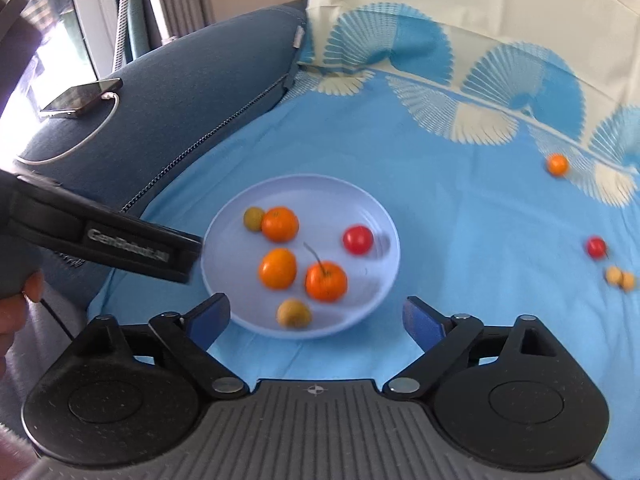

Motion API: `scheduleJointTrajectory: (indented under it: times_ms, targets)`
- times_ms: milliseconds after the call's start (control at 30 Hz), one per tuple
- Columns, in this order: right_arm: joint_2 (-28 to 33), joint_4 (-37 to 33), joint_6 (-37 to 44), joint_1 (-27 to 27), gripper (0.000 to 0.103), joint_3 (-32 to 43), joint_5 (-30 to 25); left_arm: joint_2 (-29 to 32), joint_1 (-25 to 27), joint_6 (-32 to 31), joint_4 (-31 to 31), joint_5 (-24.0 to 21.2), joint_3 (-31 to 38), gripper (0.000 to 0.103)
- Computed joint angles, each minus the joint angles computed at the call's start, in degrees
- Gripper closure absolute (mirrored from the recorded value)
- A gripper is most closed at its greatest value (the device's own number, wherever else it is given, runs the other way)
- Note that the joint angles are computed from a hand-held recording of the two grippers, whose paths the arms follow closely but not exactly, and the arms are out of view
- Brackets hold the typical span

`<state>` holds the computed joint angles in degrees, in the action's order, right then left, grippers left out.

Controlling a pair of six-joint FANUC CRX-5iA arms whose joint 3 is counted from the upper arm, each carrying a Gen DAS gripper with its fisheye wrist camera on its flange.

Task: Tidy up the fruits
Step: 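Lift both tools back from the plate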

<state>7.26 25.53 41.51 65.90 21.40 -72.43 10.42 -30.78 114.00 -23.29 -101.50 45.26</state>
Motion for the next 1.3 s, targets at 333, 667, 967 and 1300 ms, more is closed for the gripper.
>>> scheduleJointTrajectory:
  times_ms: [333, 667, 967, 1300]
  targets:
    - [-6.49, 12.05, -11.55, 8.92, 0.004, -7.76, -2.45, -4.63, -6.17, 4.39, -4.18, -1.85, -1.56, 0.000]
    - [-9.54, 19.61, -16.67, 13.11, 0.001, -11.52, -3.88, -4.75, -12.68, 4.96, -10.20, -2.50, 1.35, 0.000]
    - [-10.72, 22.47, -19.19, 15.35, 0.001, -13.02, -4.30, -5.61, -14.94, 5.68, -12.48, -3.52, 1.69, 0.000]
    - [-11.00, 23.67, -19.53, 16.38, 0.001, -13.21, -4.93, -6.50, -15.23, 5.48, -12.96, -3.11, 1.13, 0.000]
